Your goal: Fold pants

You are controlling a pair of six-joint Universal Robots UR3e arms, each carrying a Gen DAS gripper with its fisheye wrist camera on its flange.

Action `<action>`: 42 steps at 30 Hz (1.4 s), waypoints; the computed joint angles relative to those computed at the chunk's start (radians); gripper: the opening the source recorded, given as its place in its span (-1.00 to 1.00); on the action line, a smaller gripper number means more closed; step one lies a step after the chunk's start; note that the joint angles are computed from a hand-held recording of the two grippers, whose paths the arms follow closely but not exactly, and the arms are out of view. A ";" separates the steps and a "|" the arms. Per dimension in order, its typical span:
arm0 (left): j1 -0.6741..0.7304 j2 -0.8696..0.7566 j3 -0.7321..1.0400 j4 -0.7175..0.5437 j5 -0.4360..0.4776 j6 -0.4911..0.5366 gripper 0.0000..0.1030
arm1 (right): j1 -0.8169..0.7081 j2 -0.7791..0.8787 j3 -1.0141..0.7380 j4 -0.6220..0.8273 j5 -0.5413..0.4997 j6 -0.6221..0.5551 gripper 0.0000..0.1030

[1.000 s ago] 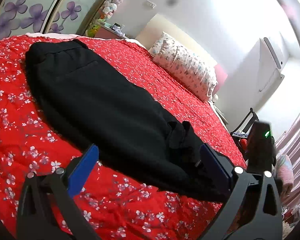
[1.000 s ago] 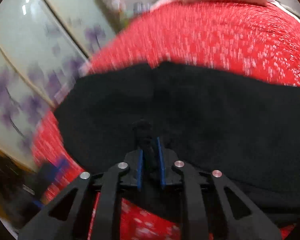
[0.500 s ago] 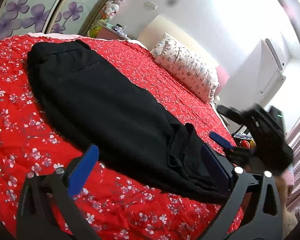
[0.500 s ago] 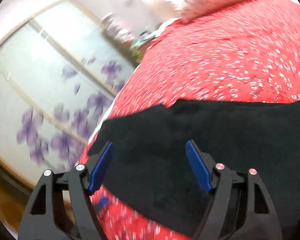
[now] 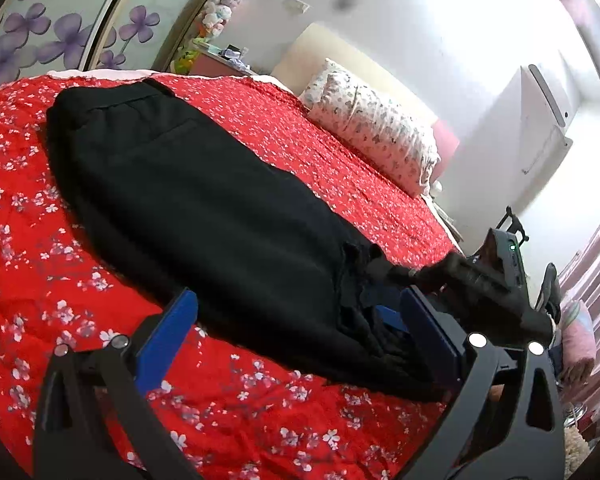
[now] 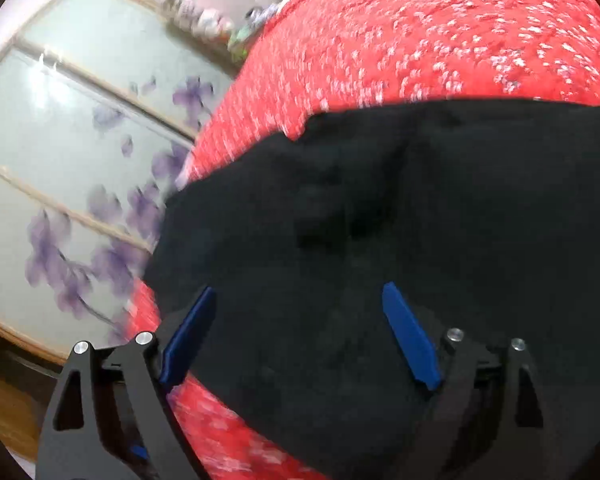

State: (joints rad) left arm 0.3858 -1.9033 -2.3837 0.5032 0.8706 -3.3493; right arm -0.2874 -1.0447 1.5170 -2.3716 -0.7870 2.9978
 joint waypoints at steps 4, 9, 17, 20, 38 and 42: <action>-0.018 -0.004 0.003 0.002 0.018 0.028 0.96 | -0.068 -0.136 0.142 0.036 0.089 -0.025 0.76; -0.004 0.098 0.032 -0.232 -0.010 0.103 0.96 | -0.092 -0.214 0.211 0.124 0.040 -0.191 0.81; 0.251 0.265 0.208 -0.892 -0.171 0.305 0.96 | -0.482 -0.698 0.518 0.662 0.313 -0.896 0.97; 0.279 0.208 0.365 -1.058 -0.133 0.324 0.96 | -0.580 -0.743 0.538 0.830 0.344 -1.097 0.97; 0.205 -0.057 0.625 -1.141 -0.001 0.219 0.96 | -0.568 -0.718 0.540 0.906 0.236 -1.132 0.97; 0.201 -0.119 0.639 -1.024 -0.014 0.159 0.96 | -0.552 -0.749 0.563 0.871 0.222 -1.125 0.97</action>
State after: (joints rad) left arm 0.5869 -2.0225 -1.7447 -0.5211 0.8561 -3.1901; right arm -0.8391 -1.7938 2.0804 -1.5004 -0.5650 1.8728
